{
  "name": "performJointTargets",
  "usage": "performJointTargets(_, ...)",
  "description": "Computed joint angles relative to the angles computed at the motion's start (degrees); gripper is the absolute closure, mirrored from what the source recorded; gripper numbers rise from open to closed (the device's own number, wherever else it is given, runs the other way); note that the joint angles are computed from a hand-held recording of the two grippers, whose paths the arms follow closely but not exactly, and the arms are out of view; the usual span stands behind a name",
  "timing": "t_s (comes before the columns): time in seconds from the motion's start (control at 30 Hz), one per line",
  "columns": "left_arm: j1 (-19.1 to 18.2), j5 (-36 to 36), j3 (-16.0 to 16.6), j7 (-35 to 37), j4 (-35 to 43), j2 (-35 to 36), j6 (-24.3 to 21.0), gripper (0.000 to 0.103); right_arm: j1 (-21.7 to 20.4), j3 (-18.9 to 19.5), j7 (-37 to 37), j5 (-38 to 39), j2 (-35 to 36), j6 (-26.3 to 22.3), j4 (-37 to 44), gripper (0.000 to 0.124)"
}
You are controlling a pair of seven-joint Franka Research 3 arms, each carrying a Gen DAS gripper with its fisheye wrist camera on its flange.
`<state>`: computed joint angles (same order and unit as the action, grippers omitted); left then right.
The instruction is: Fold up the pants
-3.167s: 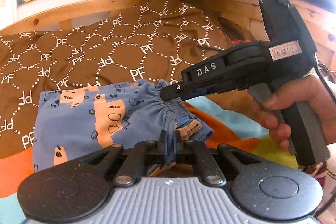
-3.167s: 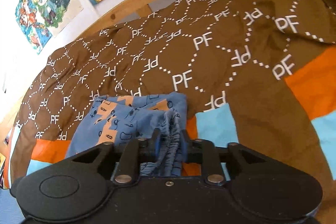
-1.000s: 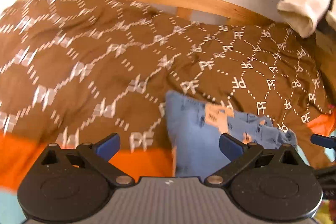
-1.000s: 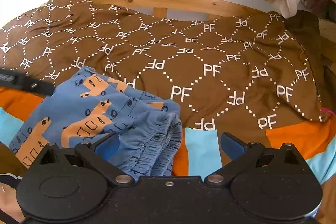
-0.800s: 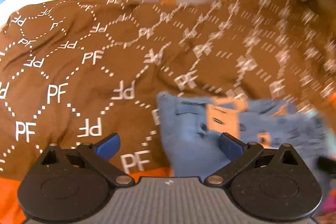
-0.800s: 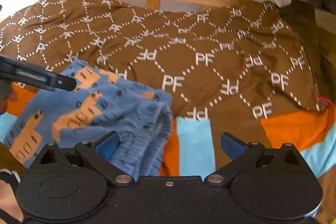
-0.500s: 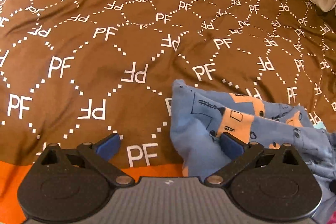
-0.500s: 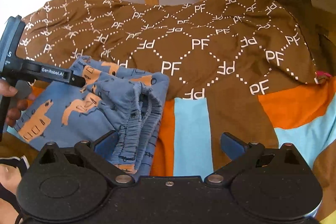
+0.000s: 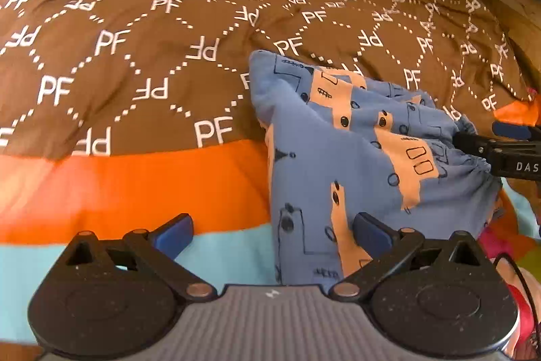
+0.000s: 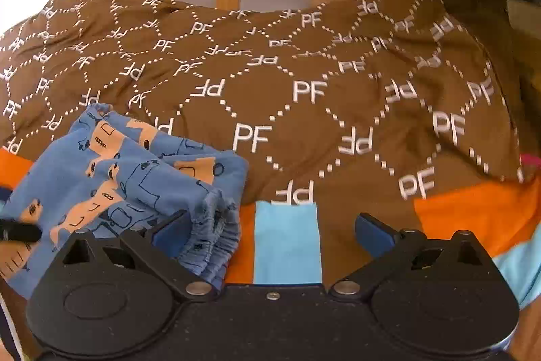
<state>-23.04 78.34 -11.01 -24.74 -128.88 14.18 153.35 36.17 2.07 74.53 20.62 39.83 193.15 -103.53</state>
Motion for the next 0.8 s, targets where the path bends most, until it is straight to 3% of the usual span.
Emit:
performJointTargets(0.17, 0.63, -6.01, -0.72, 2.22, -1.95, -2.40, 0.98, 0.000, 0.14, 0.61, 0.48, 1.54, -3.70, 3.25, -5.37, 0.022)
performJointTargets(0.33, 0.35, -5.09, -0.89, -3.29, -4.82, -4.27, 2.33, 0.000, -2.51, 4.85, 0.81, 0.65, -6.82, 4.65, -10.48, 0.022)
performJointTargets(0.53, 0.12, -5.79, -1.58, -3.38, -4.87, -3.83, 0.89, 0.000, 0.35, 2.95, 0.13, 1.89, -7.68, 2.41, -12.17, 0.022)
performJointTargets(0.8, -0.68, -6.05, -1.54, -3.17, -4.04, -2.83, -0.81, 0.000, -2.83, 6.04, 3.05, 1.02, -7.95, 1.92, -13.51, 0.022)
